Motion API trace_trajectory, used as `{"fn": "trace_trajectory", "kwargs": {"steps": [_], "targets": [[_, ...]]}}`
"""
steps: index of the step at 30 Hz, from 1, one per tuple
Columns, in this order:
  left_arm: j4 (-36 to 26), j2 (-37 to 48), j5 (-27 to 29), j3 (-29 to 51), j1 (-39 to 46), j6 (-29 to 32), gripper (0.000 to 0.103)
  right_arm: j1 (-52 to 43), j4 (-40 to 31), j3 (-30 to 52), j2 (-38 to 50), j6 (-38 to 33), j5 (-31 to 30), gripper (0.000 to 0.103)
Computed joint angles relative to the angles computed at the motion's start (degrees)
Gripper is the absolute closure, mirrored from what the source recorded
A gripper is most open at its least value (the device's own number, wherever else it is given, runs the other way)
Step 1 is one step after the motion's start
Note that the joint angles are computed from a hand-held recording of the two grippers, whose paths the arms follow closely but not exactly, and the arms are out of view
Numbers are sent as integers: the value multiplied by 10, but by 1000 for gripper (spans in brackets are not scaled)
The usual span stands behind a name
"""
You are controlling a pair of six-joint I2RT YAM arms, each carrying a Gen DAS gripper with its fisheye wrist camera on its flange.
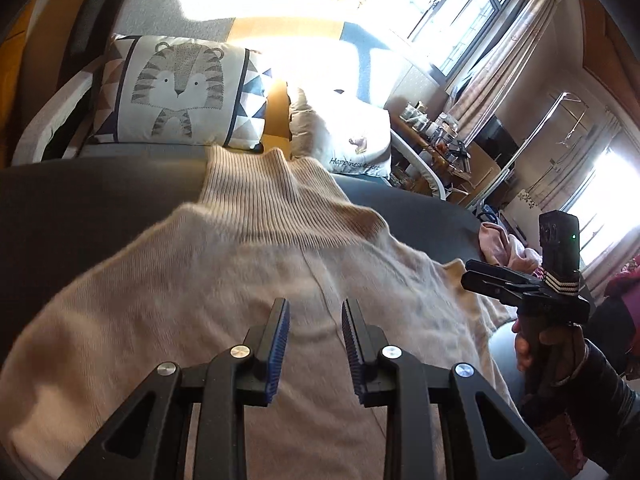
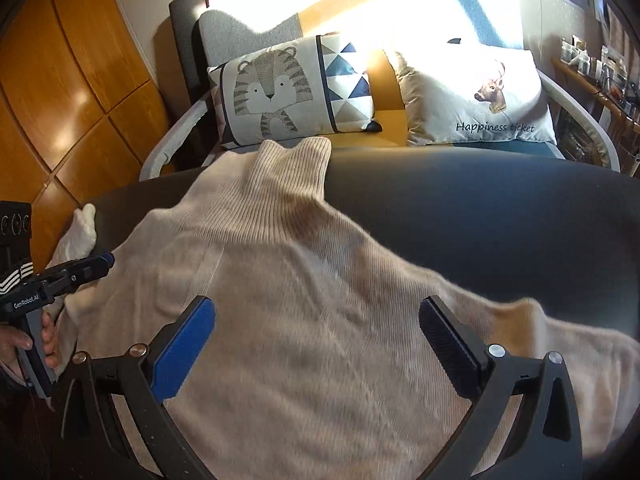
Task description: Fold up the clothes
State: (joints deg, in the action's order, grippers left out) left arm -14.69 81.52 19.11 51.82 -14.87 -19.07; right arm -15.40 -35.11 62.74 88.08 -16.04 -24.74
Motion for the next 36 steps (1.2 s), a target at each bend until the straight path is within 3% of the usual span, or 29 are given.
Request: {"fn": "trace_trajectory", "kwargs": {"steps": [3,6,11,14,16,22,29,31,33,36], "targets": [[-26,99,8,111,33,23,76,24,-1,85,83,35,10,1],[-38,195,61,204,73,-4,76,43,-18,165,156,56,16,1],[-78,340,98,353,100,-25,76,64,-73,325,278,77,19,1],[-111,410,113,437,106,-20,76,70,-121,436,359,92,11,24],[-139,456,134,497,111,-14,76,76,-143,494,406,97,14,27],[-177,532,136,596,116,-7,76,87,-185,629,513,117,17,27],[-166,571,163,633,118,-16,76,92,-201,718,568,124,18,27],[-186,592,172,668,115,-7,75,96,-214,746,584,117,22,27],[-217,611,170,708,112,4,75,101,-233,778,601,104,23,35],[-267,632,145,764,107,34,75,108,-256,815,622,80,27,39]]}}
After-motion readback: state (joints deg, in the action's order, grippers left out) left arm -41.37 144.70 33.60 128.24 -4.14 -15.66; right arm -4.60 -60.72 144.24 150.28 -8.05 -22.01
